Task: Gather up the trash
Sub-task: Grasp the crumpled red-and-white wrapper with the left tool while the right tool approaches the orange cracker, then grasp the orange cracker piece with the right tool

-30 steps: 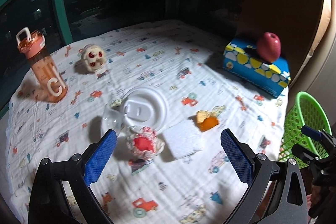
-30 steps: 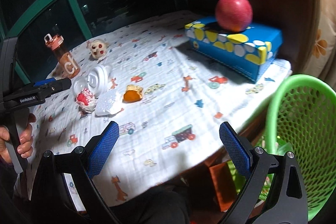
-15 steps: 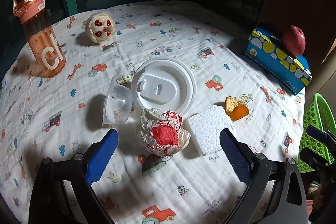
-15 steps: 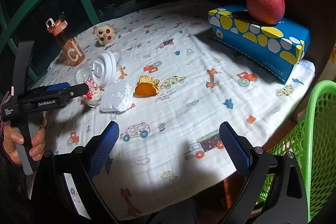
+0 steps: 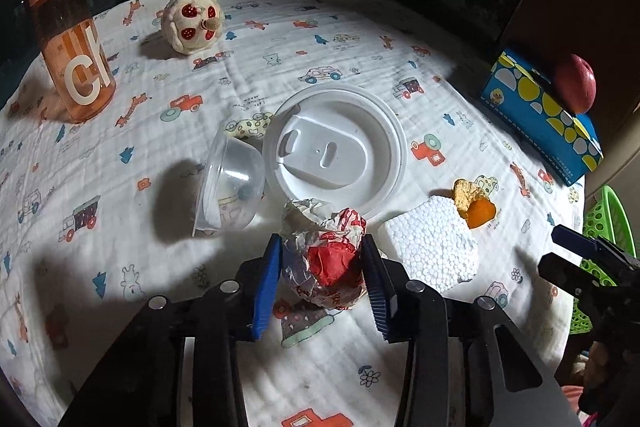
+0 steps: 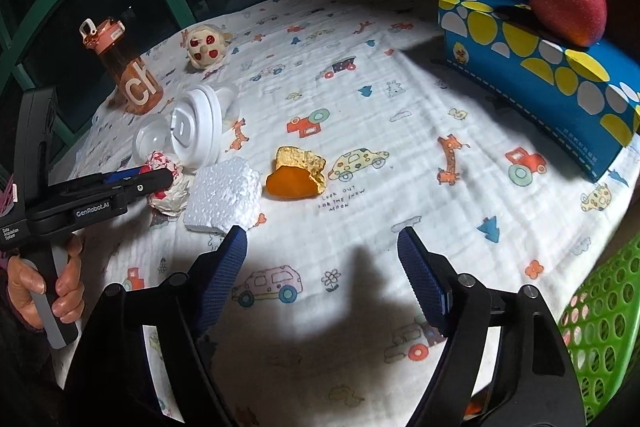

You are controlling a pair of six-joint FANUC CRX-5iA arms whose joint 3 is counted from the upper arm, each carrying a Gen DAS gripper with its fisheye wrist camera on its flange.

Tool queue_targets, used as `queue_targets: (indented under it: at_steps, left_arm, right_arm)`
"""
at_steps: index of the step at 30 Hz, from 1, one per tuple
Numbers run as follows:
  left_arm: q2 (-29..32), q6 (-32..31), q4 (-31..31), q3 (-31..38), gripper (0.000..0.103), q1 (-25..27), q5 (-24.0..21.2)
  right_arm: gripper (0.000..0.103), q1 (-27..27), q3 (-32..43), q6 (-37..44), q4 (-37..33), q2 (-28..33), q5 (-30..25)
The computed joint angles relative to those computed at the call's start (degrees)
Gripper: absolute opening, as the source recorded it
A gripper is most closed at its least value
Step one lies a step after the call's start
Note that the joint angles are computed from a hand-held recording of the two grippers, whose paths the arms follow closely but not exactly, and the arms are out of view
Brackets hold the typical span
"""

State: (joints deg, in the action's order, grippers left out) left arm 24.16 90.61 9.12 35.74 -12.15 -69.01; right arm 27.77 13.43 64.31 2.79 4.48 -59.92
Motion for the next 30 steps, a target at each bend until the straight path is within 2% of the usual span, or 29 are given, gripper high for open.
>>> queue_targets:
  at_steps: [6, 17, 19, 22, 30]
  left_arm:
    - [-1.7, -0.7, 1.5, -2.4, 0.035, 0.8, 1.5]
    - [-3.4, -1.4, 4.0, -4.7, 0.035, 2.0, 2.9]
    - [-3.6, -1.4, 4.3, -4.9, 0.035, 2.1, 3.2]
    - [-4.0, -1.8, 4.6, -5.4, 0.035, 2.1, 3.5]
    - [-4.7, -2.2, 5.0, -5.2, 0.035, 1.4, 3.7]
  right_arm:
    - [0.064, -0.1, 4.4, 2.9, -0.7, 4.4, -1.7]
    - [0.063, 0.5, 9.8, 6.7, 0.5, 10.4, -4.1]
    - [0.058, 0.6, 10.2, 6.8, 0.6, 10.9, -4.3]
    - [0.047, 0.8, 9.9, 6.6, 1.1, 11.0, -3.9]
    - [0.042, 1.2, 6.8, 4.4, 1.0, 7.6, -2.4]
